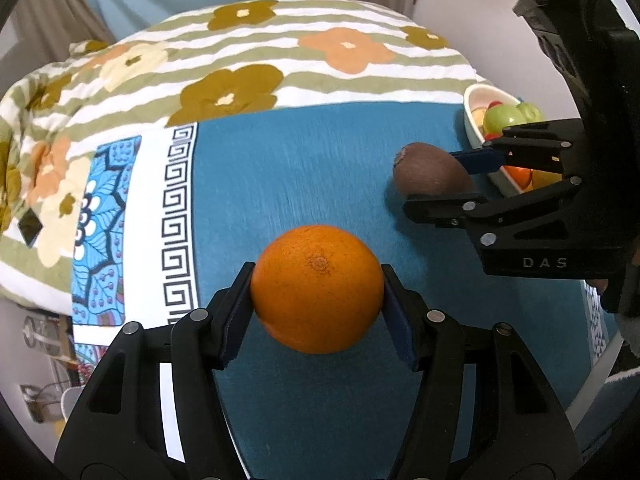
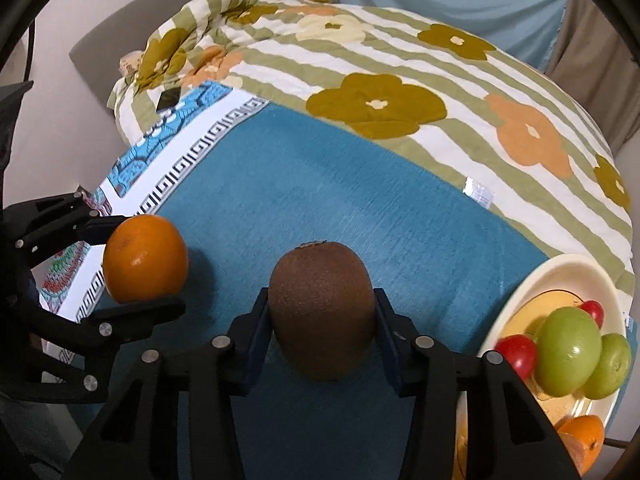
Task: Organize fruits
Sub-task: 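Close the left tool on the orange while the right tool grasps the brown kiwi, then carry the orange onto the duck plate and open the left tool while the right tool carries the kiwi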
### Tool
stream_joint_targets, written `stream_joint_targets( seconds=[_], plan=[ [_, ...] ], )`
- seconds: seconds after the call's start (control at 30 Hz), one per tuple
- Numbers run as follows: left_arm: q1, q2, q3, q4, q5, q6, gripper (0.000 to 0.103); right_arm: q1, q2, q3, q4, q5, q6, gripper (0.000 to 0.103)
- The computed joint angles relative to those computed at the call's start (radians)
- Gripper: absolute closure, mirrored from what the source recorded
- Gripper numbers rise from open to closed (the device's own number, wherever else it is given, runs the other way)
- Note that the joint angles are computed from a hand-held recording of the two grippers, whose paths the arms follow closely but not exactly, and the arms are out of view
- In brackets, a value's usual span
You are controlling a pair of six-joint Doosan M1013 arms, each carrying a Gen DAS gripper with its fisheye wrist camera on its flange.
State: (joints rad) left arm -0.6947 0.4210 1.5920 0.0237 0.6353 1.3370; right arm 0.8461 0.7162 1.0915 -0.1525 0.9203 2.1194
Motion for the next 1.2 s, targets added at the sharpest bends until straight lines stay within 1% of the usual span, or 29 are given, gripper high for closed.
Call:
stream_joint_targets(
  seconds=[0.13, 0.23, 0.4, 0.63, 0.73, 0.9, 1.2],
  plan=[
    [-0.004, -0.011, -0.008, 0.026, -0.001, -0.023, 0.039, 0.003, -0.023, 0.014, -0.026, -0.018, 0.037, 0.059],
    [-0.005, -0.021, -0.016, 0.016, -0.004, -0.025, 0.039, 0.006, -0.047, 0.030, -0.050, -0.035, 0.074, 0.059],
    [-0.023, -0.033, -0.038, 0.058, -0.008, -0.052, 0.039, 0.008, -0.092, 0.065, -0.084, -0.056, 0.146, 0.059],
    [-0.050, -0.029, -0.086, 0.034, -0.027, -0.034, 0.039, 0.007, -0.165, 0.142, -0.151, -0.066, 0.271, 0.059],
    [-0.069, -0.016, -0.114, 0.029, -0.026, -0.012, 0.039, 0.007, -0.199, 0.187, -0.189, -0.067, 0.338, 0.059],
    [-0.097, 0.021, -0.174, -0.018, -0.021, 0.058, 0.039, 0.001, -0.256, 0.261, -0.247, -0.056, 0.443, 0.059],
    [-0.137, 0.106, -0.295, -0.086, 0.008, 0.152, 0.039, -0.019, -0.337, 0.377, -0.302, -0.041, 0.558, 0.059]
  ],
)
